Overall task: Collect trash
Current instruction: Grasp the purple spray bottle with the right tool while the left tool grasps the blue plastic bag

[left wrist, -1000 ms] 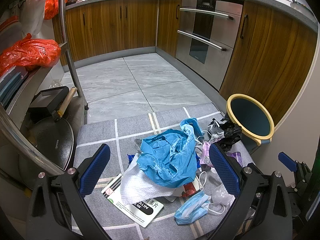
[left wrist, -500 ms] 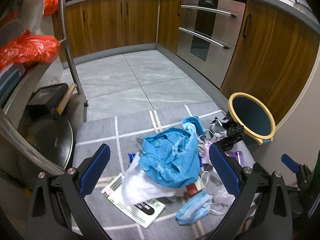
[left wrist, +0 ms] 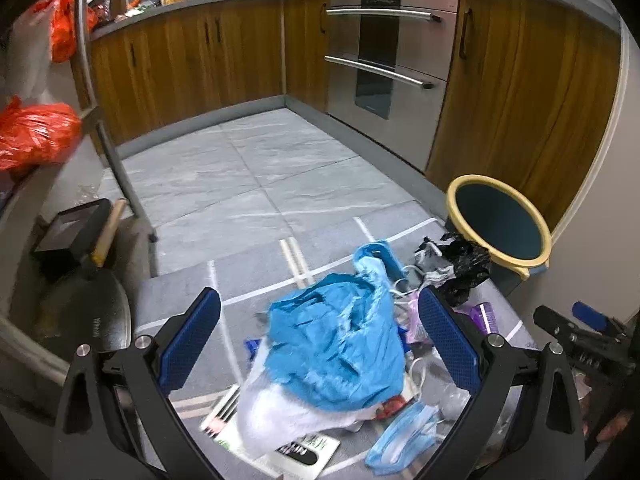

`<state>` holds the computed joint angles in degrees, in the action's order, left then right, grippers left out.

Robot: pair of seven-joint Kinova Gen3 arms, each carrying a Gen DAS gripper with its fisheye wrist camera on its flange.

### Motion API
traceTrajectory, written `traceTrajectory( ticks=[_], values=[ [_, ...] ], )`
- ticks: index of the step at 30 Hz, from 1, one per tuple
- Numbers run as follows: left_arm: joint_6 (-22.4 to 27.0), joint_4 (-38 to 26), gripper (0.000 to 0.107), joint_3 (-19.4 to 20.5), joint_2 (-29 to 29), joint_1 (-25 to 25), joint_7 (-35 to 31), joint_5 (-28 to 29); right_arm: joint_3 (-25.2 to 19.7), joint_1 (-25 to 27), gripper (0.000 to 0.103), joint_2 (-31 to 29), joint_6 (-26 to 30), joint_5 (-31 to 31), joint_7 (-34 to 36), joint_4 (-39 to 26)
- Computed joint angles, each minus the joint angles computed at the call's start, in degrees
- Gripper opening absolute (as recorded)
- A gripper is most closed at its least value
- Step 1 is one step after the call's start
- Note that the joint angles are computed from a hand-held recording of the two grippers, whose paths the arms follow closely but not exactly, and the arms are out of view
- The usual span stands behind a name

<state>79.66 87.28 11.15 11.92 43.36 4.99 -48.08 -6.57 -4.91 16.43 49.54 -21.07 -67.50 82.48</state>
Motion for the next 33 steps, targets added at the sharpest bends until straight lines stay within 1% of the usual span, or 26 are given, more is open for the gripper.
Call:
traceTrajectory(
  ticks=[2,4,5,6,7,8,9,10,11,12,13,14,17,18,19,20,23,24,26,31,33],
  values=[
    [-3.14,1.37,0.097,-0.33,-0.46,-1.21,0.29,0.80,0.49,0.19,0.098,1.47,1.22,-0.27,-1.65,-1.62],
    [-4.87,1.99,0.097,-0.52,-0.27,-2.12,-0.28,1.49,0.55,0.21,0.096,2.33,1.42,-0.06,-2.55,-2.41],
    [-5.12,2.00,0.097,0.34,-0.03,-3.25,-1.12,1.84,0.59,-0.23,0.095,2.53,1.08,0.77,-2.89,-2.44],
    [-4.43,1.61,0.097,0.29,0.49,-3.32,-1.81,2.07,0.48,-0.58,0.095,2.41,0.52,1.52,-2.83,-1.99],
    [-2.82,0.78,0.097,-0.74,1.42,-2.32,-2.42,2.21,0.34,-1.24,0.093,2.38,-0.02,2.70,-2.54,-1.50],
    [-2.02,0.96,0.097,-1.92,1.91,-0.95,-2.10,1.56,0.02,-1.35,0.088,2.55,-0.10,3.05,-1.87,-1.31],
    [-2.16,1.57,0.097,-2.05,1.81,-0.61,-1.57,1.15,-0.22,-1.68,0.084,2.68,0.01,3.69,-1.22,-1.05],
    [-3.23,2.64,0.097,-1.31,1.26,-1.33,-0.73,0.98,-0.25,-2.52,0.075,2.81,-0.02,5.05,-0.84,-0.71],
    [-3.95,3.25,0.097,-0.78,0.95,-2.18,-0.31,1.72,-0.11,-3.37,0.070,2.95,-0.22,6.45,-0.79,-0.47],
    [-3.73,3.17,0.097,-1.31,1.07,-2.01,-0.74,2.52,-0.04,-3.69,0.068,3.07,-0.33,7.12,-0.71,-0.33],
    [-4.34,3.52,0.096,-1.23,0.96,-2.35,-1.25,3.09,-0.03,-3.94,0.064,3.50,0.26,7.45,-0.89,-0.61],
    [-5.67,3.97,0.094,-1.08,0.66,-2.89,-2.29,3.91,-0.12,-3.81,0.060,4.04,1.08,7.13,-1.06,-1.15],
    [-6.07,3.41,0.085,-0.71,1.39,-2.82,-5.03,4.06,-0.25,-3.80,0.051,5.13,2.48,6.96,-1.43,-2.10],
    [-6.72,3.43,0.084,-0.76,1.49,-2.83,-5.71,4.13,-0.32,-3.82,0.051,5.28,2.65,7.00,-1.33,-2.13],
    [-7.87,3.54,0.077,-0.79,1.51,-3.13,-6.62,4.79,-0.50,-3.77,0.050,5.57,3.00,6.89,-1.01,-2.29],
    [-8.26,3.54,0.069,-0.90,1.68,-3.21,-7.13,5.32,-0.49,-3.94,0.050,5.71,3.10,7.12,-0.94,-2.36],
    [-8.98,3.31,0.057,-1.44,2.33,-3.56,-9.01,6.65,-0.12,-5.00,0.050,6.48,3.12,8.76,-1.22,-2.43],
    [-9.59,3.51,0.056,-1.65,2.33,-3.81,-9.38,7.19,0.00,-5.11,0.050,6.83,3.28,9.01,-1.50,-2.67],
    [-10.86,3.93,0.050,-1.95,2.34,-4.24,-10.00,8.23,0.16,-5.26,0.050,7.71,3.89,9.28,-2.29,-3.31],
    [-13.82,4.49,0.050,-2.17,1.95,-4.40,-11.13,9.00,0.00,-5.62,0.050,9.54,5.74,9.82,-3.18,-4.96],
    [-14.22,4.36,0.050,-2.23,2.01,-4.15,-11.34,8.56,0.02,-5.96,0.050,9.82,6.10,10.25,-3.46,-5.32]
  ],
)
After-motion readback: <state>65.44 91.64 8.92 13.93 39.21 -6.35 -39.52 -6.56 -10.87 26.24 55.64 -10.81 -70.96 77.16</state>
